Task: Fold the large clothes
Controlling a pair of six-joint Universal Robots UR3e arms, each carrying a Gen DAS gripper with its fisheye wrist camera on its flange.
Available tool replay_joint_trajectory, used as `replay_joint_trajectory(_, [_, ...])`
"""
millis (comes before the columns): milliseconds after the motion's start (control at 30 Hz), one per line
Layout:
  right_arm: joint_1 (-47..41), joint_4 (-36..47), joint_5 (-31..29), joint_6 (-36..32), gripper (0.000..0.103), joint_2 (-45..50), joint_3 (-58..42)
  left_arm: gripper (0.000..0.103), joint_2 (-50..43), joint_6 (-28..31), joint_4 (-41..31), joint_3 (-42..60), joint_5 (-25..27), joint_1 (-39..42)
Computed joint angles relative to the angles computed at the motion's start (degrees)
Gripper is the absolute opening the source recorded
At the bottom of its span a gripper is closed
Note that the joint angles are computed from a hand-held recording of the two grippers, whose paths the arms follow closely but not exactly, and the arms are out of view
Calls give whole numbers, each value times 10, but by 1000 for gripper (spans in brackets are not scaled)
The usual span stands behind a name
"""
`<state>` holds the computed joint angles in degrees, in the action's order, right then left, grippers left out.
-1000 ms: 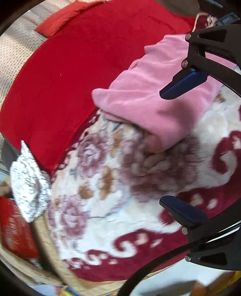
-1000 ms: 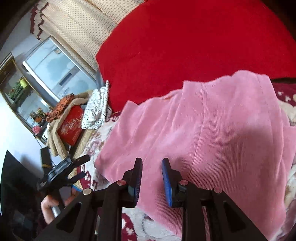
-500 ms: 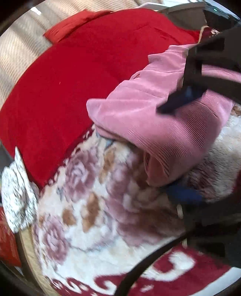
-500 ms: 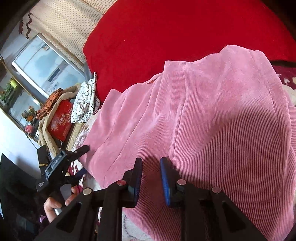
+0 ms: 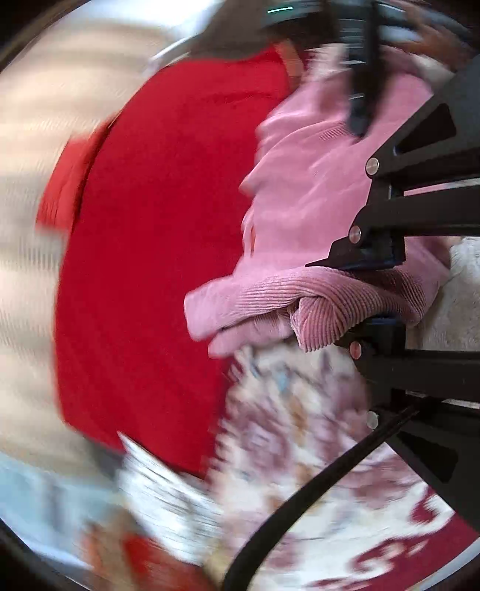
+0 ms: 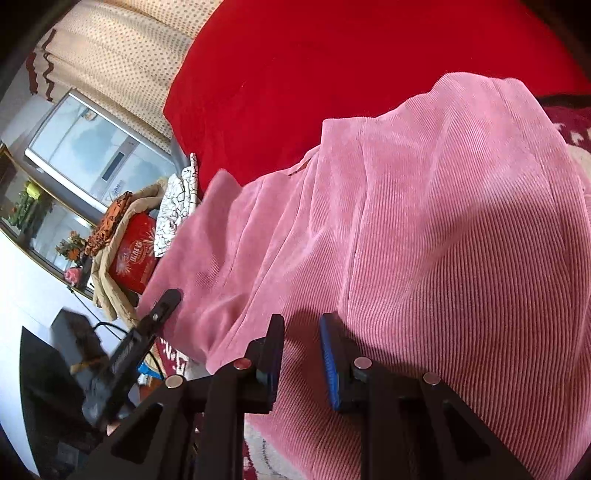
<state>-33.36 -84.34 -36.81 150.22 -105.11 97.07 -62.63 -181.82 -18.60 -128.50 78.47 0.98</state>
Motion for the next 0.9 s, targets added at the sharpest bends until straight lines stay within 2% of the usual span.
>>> replay_joint_trajectory(67, [-5, 21, 7, -11, 23, 7, -8, 19, -39, 74, 30, 9, 51, -85])
replay_joint_trajectory(133, [-10, 50, 15, -26, 23, 18, -21, 19, -71, 120, 4, 25, 50, -123])
replay_joint_trajectory(233, [-15, 99, 24, -49, 23, 37, -47, 18, -110, 146, 11, 35, 72, -160])
replay_joint_trajectory(300, [-22, 140, 35, -68, 25, 47, -69, 18, -93, 136, -14, 37, 37, -137])
replay_joint_trajectory(367, [-32, 201, 56, -107, 38, 53, -94, 18, -71, 127, -46, 36, -22, -94])
replay_joint_trajectory(400, [-34, 217, 61, -119, 64, 54, -103, 18, -70, 125, -48, 36, -25, -94])
replay_joint_trajectory(433, [-36, 231, 69, -131, 76, 54, -110, 18, -71, 124, -45, 36, -18, -102])
replay_joint_trajectory(467, [-39, 257, 90, -156, 76, 55, -119, 18, -73, 125, -40, 35, -6, -112])
replay_joint_trajectory(533, [-27, 273, 112, -165, 76, 69, -142, 18, -76, 131, -37, 36, 1, -116])
replay_joint_trajectory(700, [57, 111, 108, -8, 76, 137, -144, 18, -56, 138, -61, 34, -33, -87])
replay_joint_trajectory(767, [93, 13, 106, 68, 74, 161, -124, 19, -53, 144, -62, 32, -36, -84])
replay_joint_trajectory(800, [108, -26, 104, 92, 68, 171, -121, 20, -45, 146, -68, 29, -40, -80])
replay_joint_trajectory(833, [127, -68, 95, 119, 51, 182, -120, 24, -38, 151, -75, 28, -51, -70])
replay_joint_trajectory(900, [172, -189, 13, 199, 25, 206, -117, 28, 8, 165, -135, 27, -94, -30])
